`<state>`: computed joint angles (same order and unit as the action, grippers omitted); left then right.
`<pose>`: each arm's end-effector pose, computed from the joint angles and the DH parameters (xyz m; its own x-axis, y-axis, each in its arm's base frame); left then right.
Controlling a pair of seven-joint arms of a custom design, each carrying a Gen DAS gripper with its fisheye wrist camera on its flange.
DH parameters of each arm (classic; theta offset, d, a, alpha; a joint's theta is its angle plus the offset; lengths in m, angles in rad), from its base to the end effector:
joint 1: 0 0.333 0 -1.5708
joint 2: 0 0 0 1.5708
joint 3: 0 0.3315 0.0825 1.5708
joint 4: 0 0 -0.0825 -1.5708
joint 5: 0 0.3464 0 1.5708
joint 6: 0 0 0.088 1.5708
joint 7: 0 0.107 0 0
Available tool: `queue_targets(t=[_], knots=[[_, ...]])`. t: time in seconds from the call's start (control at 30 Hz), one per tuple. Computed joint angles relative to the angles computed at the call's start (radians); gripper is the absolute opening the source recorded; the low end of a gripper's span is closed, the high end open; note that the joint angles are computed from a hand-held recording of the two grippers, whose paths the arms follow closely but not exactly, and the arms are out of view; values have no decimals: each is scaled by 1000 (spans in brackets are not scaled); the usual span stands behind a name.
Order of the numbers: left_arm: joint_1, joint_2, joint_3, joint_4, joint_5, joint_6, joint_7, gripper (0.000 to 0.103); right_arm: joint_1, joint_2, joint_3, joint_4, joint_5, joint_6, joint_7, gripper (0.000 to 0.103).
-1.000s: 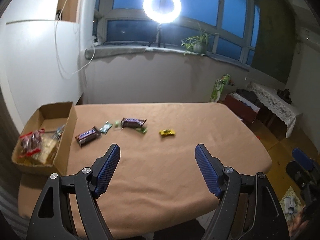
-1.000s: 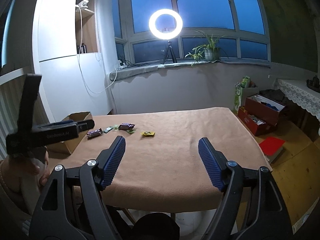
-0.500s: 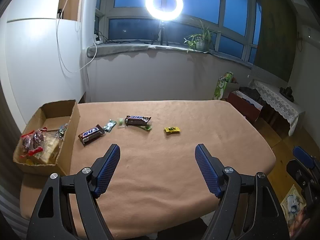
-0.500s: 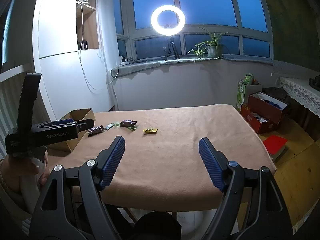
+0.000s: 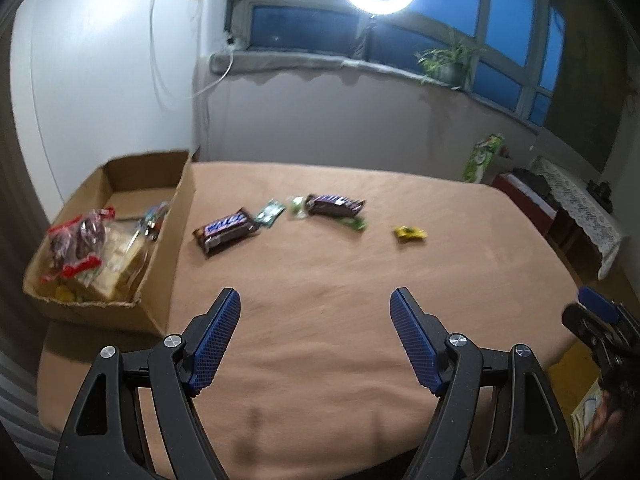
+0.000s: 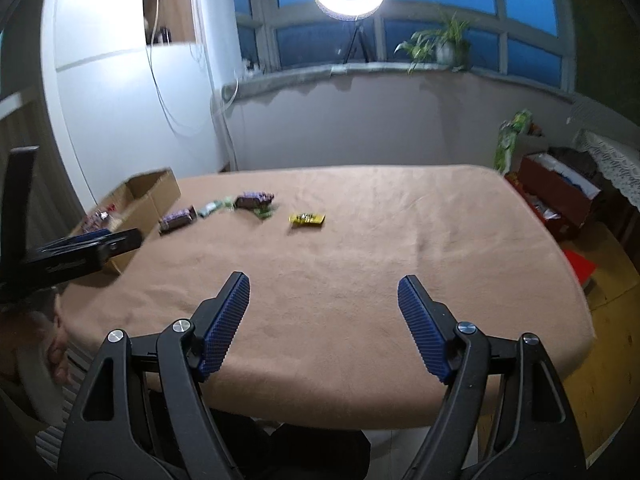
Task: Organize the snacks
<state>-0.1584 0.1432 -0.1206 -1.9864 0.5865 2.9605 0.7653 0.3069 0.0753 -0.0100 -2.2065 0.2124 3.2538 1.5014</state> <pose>0.5663 -0.1969 0.5202 -0.0538 -0.9908 0.1239 -0.6587 -0.0580 -0.7502 0.5416 0.1439 0.5045 0.1948 -0.9755 -0.1025 -0.5740 -0.0286 -0.8183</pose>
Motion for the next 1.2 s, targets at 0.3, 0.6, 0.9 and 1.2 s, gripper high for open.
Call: queue_targets(t=[0.3, 0.6, 0.9, 1.2], knots=[[35, 134, -1, 136, -130, -55, 141, 77, -33, 309, 21, 455, -51, -342, -96, 79], [36, 283, 2, 349, -217, -148, 207, 77, -47, 526, 21, 804, -47, -531, -119, 79], [39, 382, -33, 497, -295, -205, 322, 77, -63, 652, 31, 1017, -48, -649, -177, 79], [0, 541, -48, 752, -346, -315, 429, 77, -75, 816, 45, 1306, -47, -825, -265, 66]])
